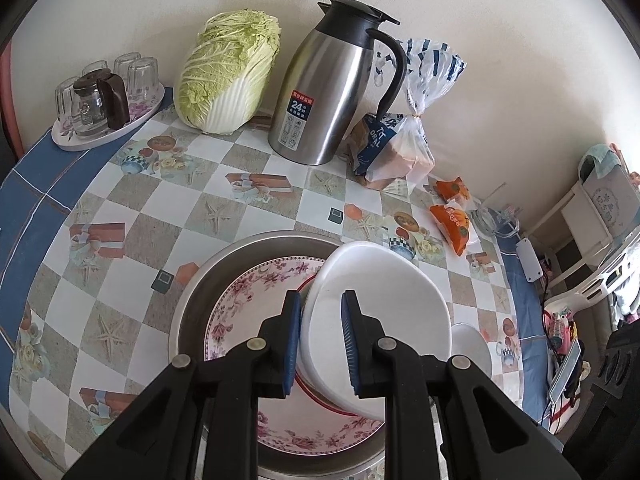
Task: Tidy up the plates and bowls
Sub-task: 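Lower the square bowl into the red-rimmed bowl with both grippers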
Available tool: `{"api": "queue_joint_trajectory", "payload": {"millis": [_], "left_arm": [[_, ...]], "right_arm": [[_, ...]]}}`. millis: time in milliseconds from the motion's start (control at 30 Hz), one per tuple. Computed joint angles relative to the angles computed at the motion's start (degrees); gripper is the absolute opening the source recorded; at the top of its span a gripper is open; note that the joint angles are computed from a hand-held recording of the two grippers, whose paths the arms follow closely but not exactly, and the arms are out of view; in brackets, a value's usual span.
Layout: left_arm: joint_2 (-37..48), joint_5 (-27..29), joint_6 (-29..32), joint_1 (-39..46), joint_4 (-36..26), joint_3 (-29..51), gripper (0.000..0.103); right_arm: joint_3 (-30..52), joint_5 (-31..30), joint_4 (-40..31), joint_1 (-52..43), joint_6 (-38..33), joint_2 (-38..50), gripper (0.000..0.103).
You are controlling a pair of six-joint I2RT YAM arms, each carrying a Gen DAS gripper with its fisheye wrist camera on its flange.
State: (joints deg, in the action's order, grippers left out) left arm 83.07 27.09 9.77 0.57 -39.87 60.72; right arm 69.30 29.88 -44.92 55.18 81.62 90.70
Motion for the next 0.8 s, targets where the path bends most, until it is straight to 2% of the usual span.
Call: {"api": "queue_joint_trajectory", "payload": {"millis": [400, 667, 800], "left_arm": [[2.26, -2.04, -0.30, 0.91, 0.83, 0.59, 0.020], [3.08, -2.00, -0.37, 2.26, 1.66, 1.03, 0.021], [2.94, -2.61, 0.10, 2.05, 1.17, 1.21, 0.021]], "right_arm": [[3.33, 0.43, -0.80, 0.04, -2.77, 3.38, 0.021], [3.32, 0.41, 3.40, -1.02, -6.95, 4.79, 0.021], [4.13, -0.04, 2.60, -0.97, -7.00, 5.44, 0.021]]}}
